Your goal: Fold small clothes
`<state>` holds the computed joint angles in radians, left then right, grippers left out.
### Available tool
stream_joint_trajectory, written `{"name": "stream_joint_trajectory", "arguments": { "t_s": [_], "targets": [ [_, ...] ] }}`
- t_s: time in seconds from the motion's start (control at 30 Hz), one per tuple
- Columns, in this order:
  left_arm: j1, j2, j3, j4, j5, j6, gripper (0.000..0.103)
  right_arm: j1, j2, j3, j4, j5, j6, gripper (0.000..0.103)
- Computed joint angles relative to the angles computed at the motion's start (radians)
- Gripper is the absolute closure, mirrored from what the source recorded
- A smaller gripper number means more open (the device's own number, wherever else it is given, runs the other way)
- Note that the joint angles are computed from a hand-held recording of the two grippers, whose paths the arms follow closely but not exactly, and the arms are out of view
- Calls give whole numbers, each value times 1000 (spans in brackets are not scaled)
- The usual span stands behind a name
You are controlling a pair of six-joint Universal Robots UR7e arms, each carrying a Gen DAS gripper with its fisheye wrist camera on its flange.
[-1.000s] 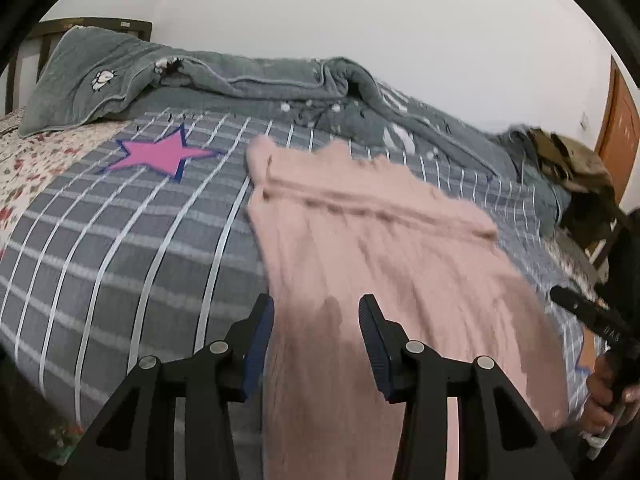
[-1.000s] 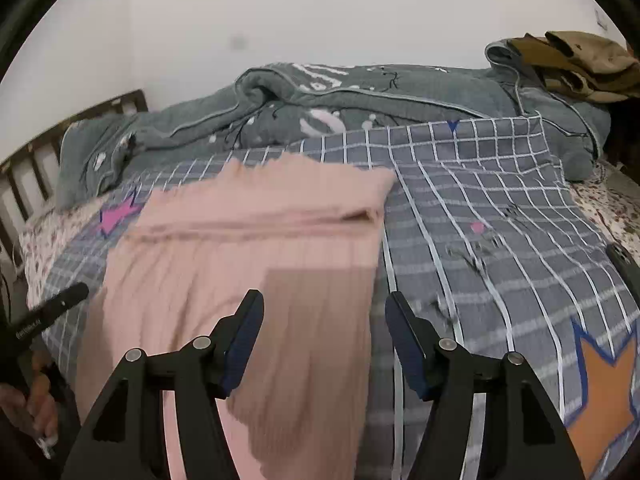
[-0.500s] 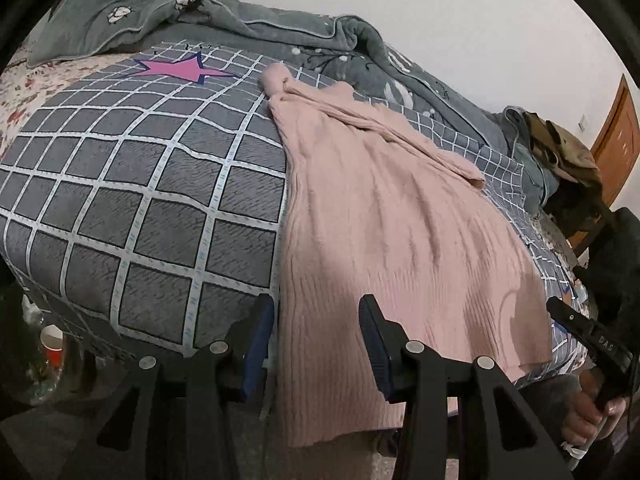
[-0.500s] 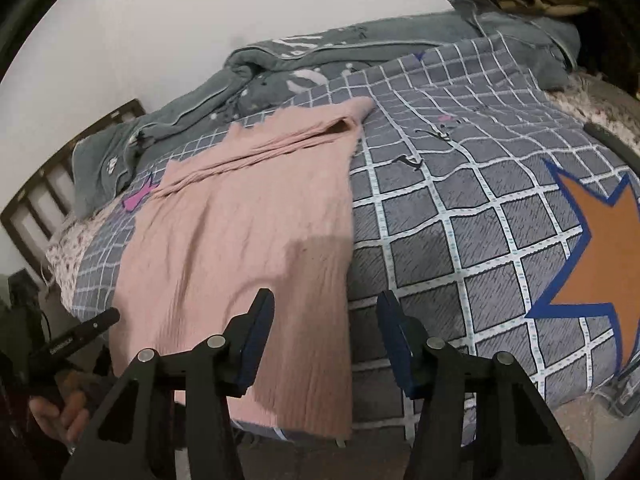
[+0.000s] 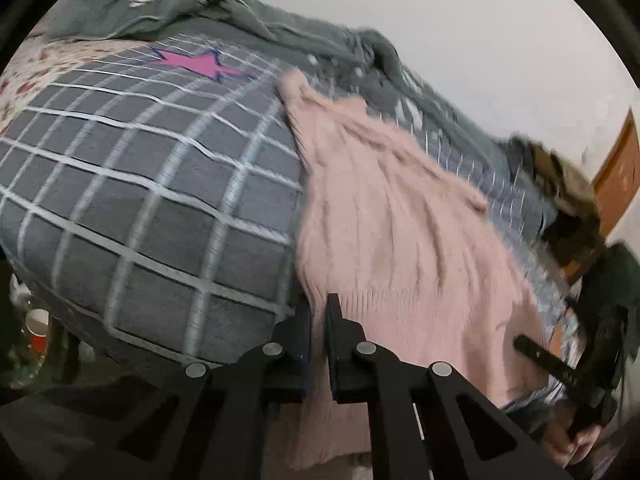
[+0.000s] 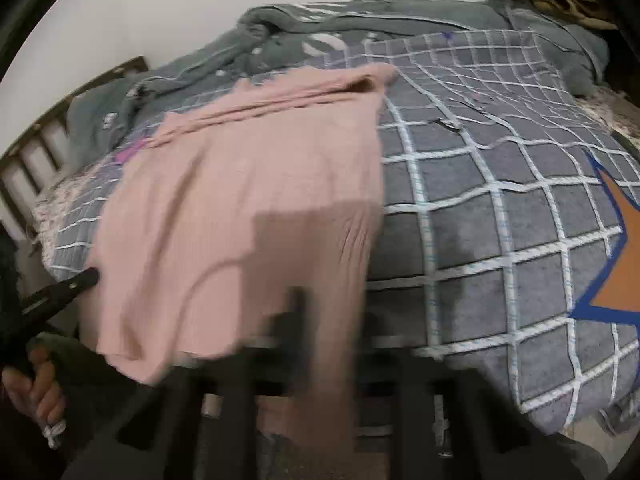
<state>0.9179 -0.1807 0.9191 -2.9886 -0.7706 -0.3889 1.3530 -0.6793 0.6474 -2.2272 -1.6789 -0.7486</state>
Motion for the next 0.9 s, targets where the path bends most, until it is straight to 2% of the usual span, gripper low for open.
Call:
{"name": "stream_joint_trajectory", "arguments": {
  "t_s": [0.07, 0.13, 0.23, 0.33, 0.4, 0.5, 0.57, 0.7, 0.9],
  "targets": [
    [0, -17, 39, -73, 3, 0, 96, -10, -29, 40, -53, 51, 10, 98],
    [7, -29, 55, -60, -12, -27, 95, -21, -21, 0, -4, 82, 53, 98],
    [6, -13, 20, 19, 16, -35, 95, -15, 19, -65, 42, 8, 82, 98],
    [2, -4, 1, 52, 36, -23, 92, -9, 5, -24, -9, -10, 60, 97],
    [6, -9, 3, 69, 14, -34, 90, -5, -6, 4, -39, -28, 48, 94],
    [8, -20, 18, 65, -8, -28, 85, -6, -2, -5, -9, -33, 42, 89],
    [9, -23, 27, 53, -29, -19, 78, -7, 5, -23, 23, -34, 47, 78],
    [3, -19, 27, 47, -56, 18, 65, -8, -7, 10, -8, -31, 43, 76],
    [-5, -4, 8, 62, -54, 44, 65, 4, -17, 60, -67, -69, -11, 75]
  ]
}}
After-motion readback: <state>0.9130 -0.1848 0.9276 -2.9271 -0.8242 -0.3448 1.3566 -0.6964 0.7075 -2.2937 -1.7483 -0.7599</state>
